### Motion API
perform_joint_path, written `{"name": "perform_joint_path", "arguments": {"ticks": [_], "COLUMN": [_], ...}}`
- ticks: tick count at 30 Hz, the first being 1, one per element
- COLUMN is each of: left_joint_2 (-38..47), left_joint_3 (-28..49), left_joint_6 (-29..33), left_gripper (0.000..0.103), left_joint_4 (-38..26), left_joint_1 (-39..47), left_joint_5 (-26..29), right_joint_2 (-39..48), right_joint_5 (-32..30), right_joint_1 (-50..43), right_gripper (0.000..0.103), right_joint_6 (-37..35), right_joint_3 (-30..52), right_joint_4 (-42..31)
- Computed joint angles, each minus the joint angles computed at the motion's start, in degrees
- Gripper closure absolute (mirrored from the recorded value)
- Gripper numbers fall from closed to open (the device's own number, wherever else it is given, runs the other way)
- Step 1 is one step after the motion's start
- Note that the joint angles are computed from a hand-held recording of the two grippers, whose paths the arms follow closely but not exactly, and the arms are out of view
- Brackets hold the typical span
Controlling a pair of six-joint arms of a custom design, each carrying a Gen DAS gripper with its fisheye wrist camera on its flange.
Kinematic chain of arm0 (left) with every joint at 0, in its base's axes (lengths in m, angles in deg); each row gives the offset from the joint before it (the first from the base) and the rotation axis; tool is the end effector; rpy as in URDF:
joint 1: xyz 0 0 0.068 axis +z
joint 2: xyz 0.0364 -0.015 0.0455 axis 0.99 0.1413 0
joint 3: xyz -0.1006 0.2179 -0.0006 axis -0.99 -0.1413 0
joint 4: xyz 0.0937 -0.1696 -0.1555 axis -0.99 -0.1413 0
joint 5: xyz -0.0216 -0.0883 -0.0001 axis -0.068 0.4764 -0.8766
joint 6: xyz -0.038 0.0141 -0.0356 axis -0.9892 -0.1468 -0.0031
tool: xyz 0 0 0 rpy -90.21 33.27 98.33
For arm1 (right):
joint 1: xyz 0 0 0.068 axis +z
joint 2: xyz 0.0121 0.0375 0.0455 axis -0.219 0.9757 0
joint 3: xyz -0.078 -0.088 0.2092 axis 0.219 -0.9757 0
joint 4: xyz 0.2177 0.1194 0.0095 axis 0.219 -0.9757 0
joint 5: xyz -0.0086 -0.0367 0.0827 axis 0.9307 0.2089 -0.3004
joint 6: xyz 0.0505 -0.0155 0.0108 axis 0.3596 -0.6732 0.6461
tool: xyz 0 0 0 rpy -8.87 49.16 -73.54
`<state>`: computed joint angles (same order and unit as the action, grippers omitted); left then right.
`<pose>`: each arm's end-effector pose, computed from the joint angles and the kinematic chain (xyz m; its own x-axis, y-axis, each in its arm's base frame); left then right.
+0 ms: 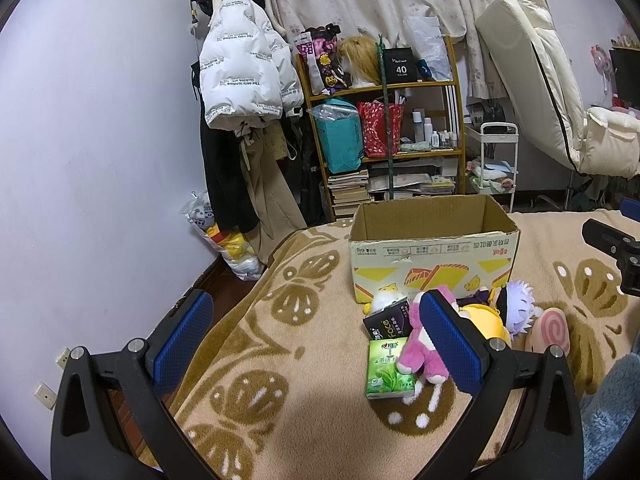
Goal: Organize soft objects
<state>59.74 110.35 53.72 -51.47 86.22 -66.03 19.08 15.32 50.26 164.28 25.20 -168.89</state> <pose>0.2318 0.0033 0.3004 -0.3232 0.3747 -0.8690 0.4643 0.8629 0.1994 0.1347 0.1940 0.2870 -0.4114 0.2035 -0.8885 0.4543 0.8908 -0.0064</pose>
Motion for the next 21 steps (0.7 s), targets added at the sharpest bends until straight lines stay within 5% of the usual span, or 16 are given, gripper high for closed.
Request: {"name": "perform_joint_path", "arguments": {"ticks": [8, 21], "left_joint_2": [4.08, 12.52], "left_joint_3": [2.25, 6.18], "left_joint_6": [1.16, -2.24], "left_gripper": [0.002, 0.002], "left_joint_4": [-1.68, -0.49], "left_joint_1": [-2.06, -12.71], "left_joint_5": [-2.53, -10.62], "right_joint_2": [-3.35, -9.13], "right_joint_5": [-3.33, -17.52], "right_joint_1": [-3.19, -12.54], "right_gripper": [0.000, 0.000], "right_joint_6": [-4.52, -16.74], "right_joint_3": [-2.06, -11.03], "right_joint_4": [3.97, 18.34]}}
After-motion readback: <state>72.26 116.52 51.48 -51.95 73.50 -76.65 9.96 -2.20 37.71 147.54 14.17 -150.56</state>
